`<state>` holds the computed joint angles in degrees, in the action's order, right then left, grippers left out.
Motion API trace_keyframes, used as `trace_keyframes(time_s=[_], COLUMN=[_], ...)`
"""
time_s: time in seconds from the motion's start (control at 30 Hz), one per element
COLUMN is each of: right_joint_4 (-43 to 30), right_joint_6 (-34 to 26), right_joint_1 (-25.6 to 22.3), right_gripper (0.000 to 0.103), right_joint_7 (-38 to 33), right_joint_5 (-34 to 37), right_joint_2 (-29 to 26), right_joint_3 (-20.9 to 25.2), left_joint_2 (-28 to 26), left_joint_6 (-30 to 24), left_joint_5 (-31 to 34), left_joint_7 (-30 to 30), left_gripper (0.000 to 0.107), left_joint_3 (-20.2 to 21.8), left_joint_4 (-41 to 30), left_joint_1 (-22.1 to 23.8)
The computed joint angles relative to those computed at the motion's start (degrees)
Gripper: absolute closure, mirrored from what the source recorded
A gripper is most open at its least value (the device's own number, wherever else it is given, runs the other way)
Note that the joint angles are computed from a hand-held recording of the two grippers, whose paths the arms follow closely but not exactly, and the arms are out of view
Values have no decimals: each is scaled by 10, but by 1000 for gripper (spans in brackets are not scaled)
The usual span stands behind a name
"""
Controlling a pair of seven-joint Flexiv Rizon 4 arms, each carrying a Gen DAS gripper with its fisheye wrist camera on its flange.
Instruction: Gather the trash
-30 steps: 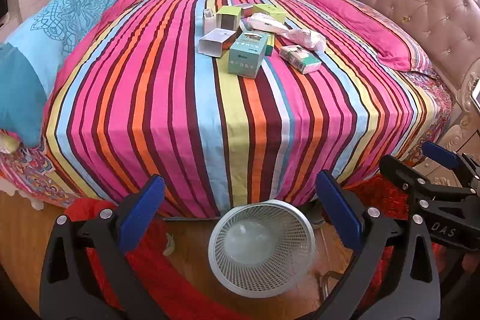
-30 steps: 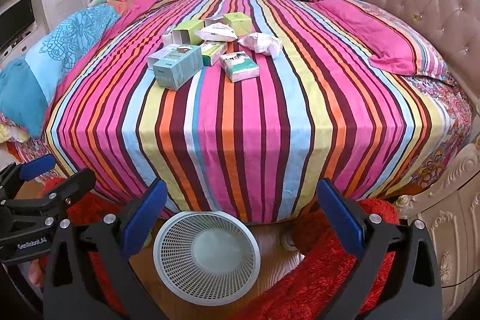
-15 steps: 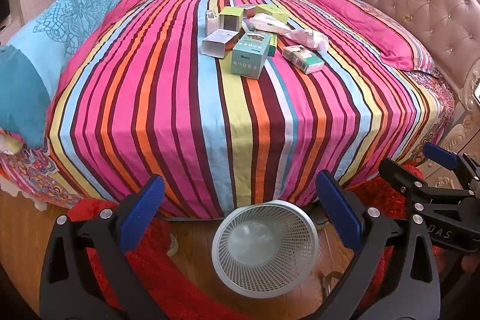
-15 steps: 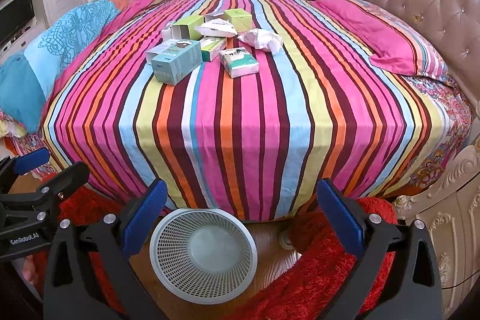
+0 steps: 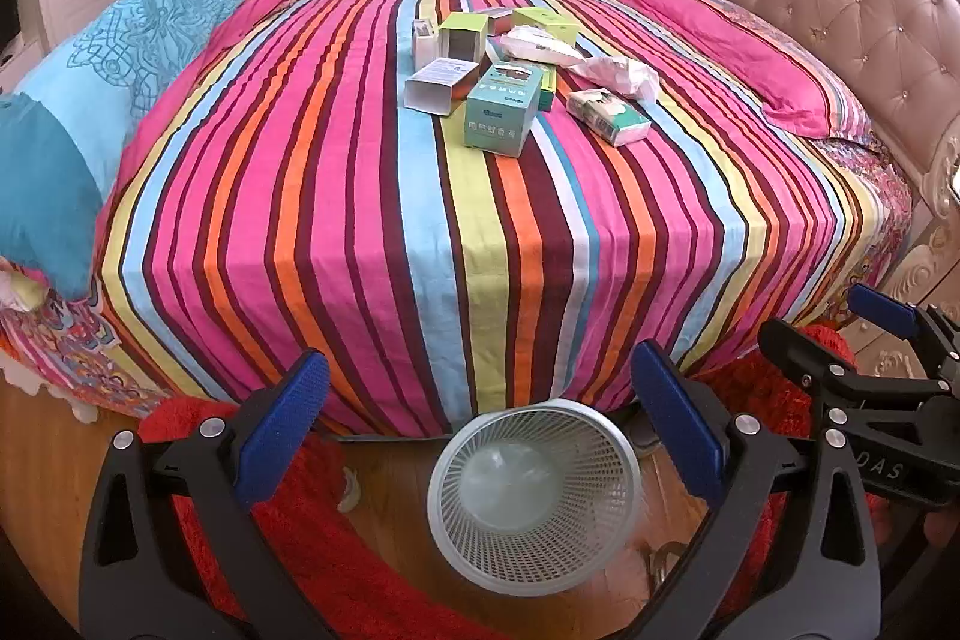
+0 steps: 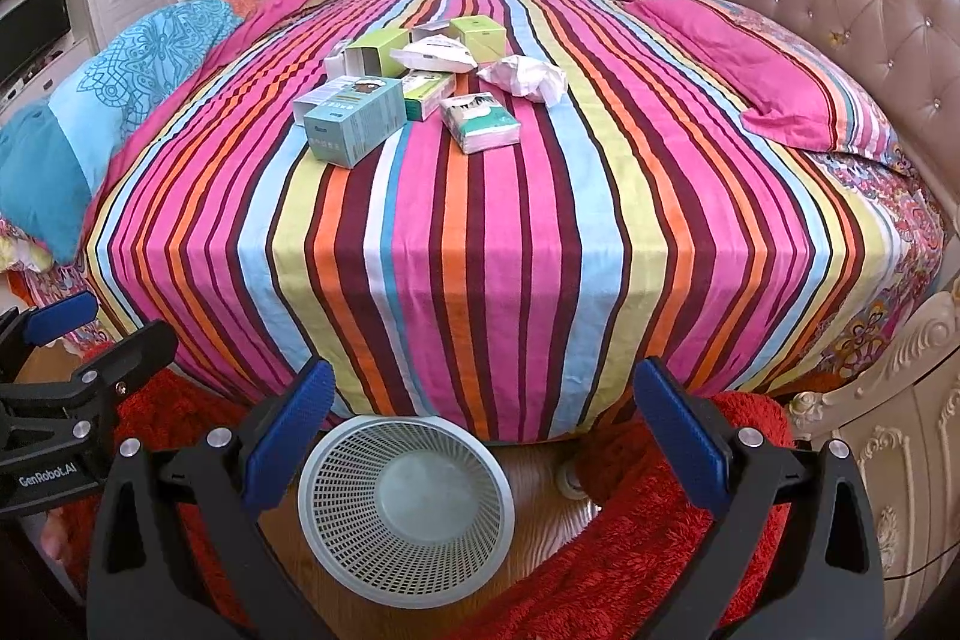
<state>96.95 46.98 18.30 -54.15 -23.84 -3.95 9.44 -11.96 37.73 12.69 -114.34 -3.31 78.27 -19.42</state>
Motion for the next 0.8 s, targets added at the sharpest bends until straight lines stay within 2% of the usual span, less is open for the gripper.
trace_keyframes(time_s=[0.6, 0.7, 0.8], right_joint_4=[-5, -7, -1], right_joint_6=[11, 20, 40], right_joint_1=[-1, -4, -6], right_gripper=[7, 7, 7], right_joint_7=[-21, -29, -22], right_joint_5=[48, 71, 57], right_joint_2=[-3, -5, -4], right_joint_3=[2, 2, -1], left_joint_2=[-5, 0, -5], left_joint_6=[-9, 19, 18], left_joint_5=[-11, -40, -21], left_joint_7=[6, 9, 4], left_gripper=[10, 10, 10], left_joint_3=[-2, -3, 0], left_joint_4=[-2, 17, 10], left_joint_1=[0, 8, 4])
